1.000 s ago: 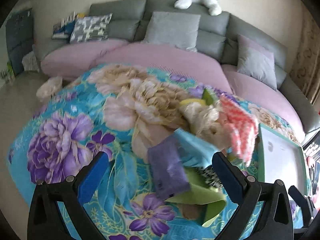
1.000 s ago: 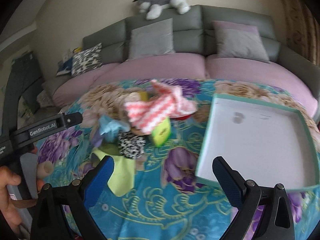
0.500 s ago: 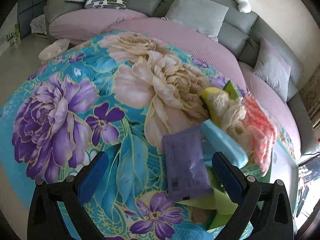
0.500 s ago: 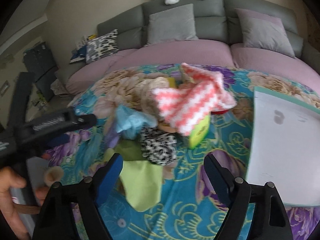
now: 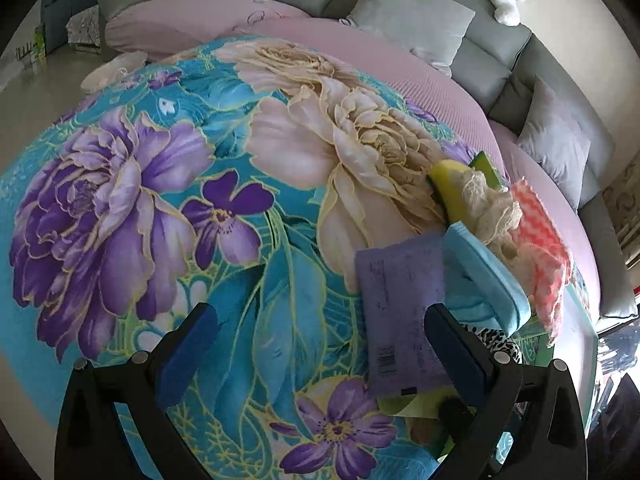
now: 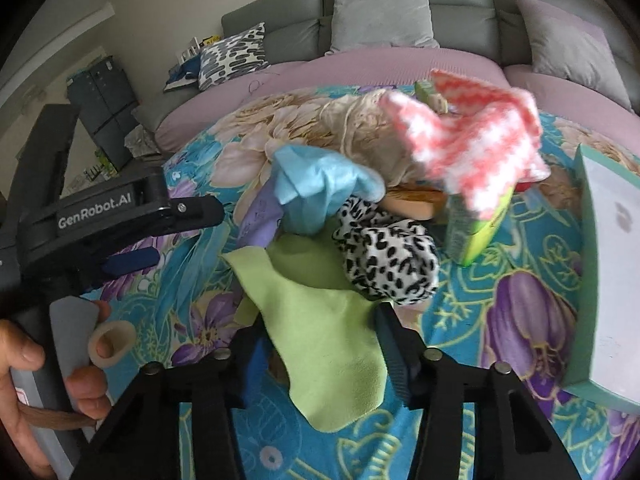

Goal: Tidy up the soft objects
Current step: 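Grasp the lime green cloth with right gripper while left gripper nears purple packet, then grasp the purple packet with the left gripper while the right gripper holds the green cloth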

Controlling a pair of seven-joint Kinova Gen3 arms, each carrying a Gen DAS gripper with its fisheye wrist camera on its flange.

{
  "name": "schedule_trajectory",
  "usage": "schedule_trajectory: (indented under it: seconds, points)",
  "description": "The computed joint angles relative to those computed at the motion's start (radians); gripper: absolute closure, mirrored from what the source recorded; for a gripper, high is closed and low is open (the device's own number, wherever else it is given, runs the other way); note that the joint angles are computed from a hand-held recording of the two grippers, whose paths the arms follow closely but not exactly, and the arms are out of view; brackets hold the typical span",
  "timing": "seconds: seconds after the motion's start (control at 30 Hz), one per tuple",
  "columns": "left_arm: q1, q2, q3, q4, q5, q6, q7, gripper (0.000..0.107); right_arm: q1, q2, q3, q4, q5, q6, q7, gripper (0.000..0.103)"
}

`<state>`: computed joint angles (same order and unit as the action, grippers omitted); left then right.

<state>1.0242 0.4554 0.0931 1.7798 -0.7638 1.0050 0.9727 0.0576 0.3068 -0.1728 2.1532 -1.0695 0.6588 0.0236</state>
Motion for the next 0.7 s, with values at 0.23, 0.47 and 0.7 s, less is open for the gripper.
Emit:
schedule_trajectory:
  seconds: [0.23, 0.47, 0.7]
  points:
    - [0.002, -0.001, -0.006, 0.012, -0.013, -0.021, 0.015, 0.005, 0.003, 0.019, -0.019, 0.002, -0.013, -0.040, -0.001, 0.081]
    - [0.003, 0.000, -0.006, 0.013, -0.055, -0.051, 0.006, 0.005, 0.053, -0.013, 0.006, 0.023, -0.051, 0.013, 0.078, 0.096]
    - [-0.008, 0.010, -0.009, 0.001, -0.050, -0.074, -0.033, 0.005, 0.111, -0.062, 0.075, 0.043, -0.150, 0.102, 0.182, 0.100]
